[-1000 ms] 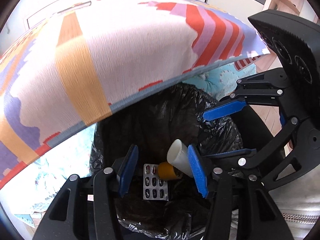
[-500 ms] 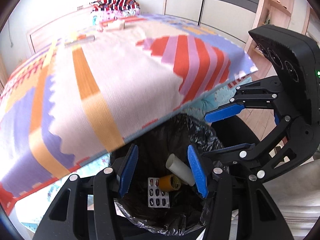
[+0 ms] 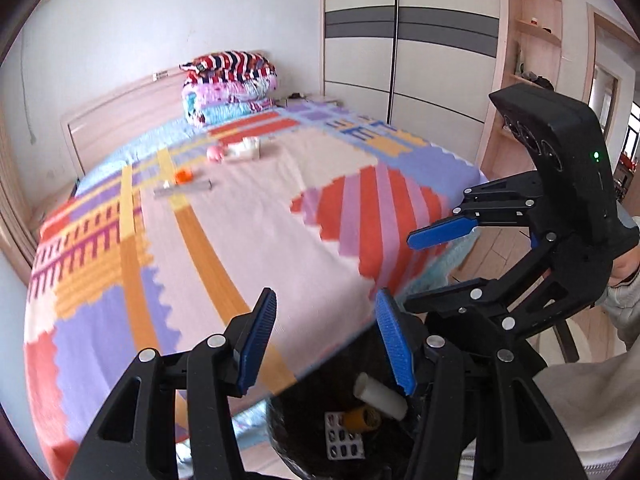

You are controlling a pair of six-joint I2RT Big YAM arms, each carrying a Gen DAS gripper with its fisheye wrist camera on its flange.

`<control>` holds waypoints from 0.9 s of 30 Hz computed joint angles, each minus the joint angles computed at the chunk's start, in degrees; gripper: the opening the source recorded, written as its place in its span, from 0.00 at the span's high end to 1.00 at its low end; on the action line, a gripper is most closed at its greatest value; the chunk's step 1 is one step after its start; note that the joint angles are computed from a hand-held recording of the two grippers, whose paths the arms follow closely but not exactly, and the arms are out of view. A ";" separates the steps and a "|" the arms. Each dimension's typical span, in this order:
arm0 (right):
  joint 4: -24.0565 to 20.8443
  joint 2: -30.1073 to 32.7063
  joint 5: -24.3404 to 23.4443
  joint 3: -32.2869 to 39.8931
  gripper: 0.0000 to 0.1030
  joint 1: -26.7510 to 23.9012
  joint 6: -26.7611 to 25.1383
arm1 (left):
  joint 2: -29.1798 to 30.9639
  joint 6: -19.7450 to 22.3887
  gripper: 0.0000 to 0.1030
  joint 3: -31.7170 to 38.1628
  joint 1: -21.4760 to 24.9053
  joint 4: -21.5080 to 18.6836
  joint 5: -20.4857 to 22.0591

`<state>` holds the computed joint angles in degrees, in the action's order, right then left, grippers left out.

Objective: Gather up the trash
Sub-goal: 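Move both tools back toward the metal bar and orange cap on the bed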

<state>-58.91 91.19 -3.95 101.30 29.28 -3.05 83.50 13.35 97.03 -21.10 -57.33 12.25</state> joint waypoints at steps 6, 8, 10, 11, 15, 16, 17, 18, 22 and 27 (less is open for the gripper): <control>0.32 2.18 1.05 4.89 0.43 -1.70 -0.09 | 3.58 1.07 0.52 6.06 0.73 -0.24 -0.88; 0.19 3.37 1.09 6.99 0.43 -2.48 0.16 | 4.97 0.95 0.52 8.30 1.22 -0.90 -0.93; 0.31 4.40 0.98 8.72 0.43 -3.14 0.72 | 6.42 0.48 0.52 10.27 1.73 -1.42 -0.93; 0.33 4.91 1.05 9.58 0.43 -3.44 1.04 | 7.50 0.09 0.52 11.71 2.00 -1.92 -0.98; 0.29 7.19 0.88 13.17 0.43 -4.66 2.16 | 10.46 -0.91 0.52 15.51 2.65 -3.04 -1.46; 0.16 7.85 0.80 14.16 0.43 -4.94 2.31 | 11.45 -1.29 0.52 16.82 2.81 -3.38 -1.60; -0.04 8.60 0.84 15.29 0.43 -5.18 2.49 | 12.09 -1.54 0.52 17.64 2.96 -3.55 -1.63; -0.27 9.36 0.80 16.48 0.43 -5.42 2.65 | 12.82 -1.83 0.52 18.57 3.09 -3.77 -1.76; -1.56 12.83 0.09 21.87 0.43 -6.20 3.22 | 16.57 -3.66 0.52 23.47 3.67 -5.30 -2.54; -4.08 18.09 -0.14 30.26 0.43 -6.87 3.72 | 21.46 -6.23 0.52 29.93 4.68 -7.46 -2.39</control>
<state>-62.98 109.28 -4.09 131.57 22.42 0.67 104.96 7.11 126.95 -16.42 -64.79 9.86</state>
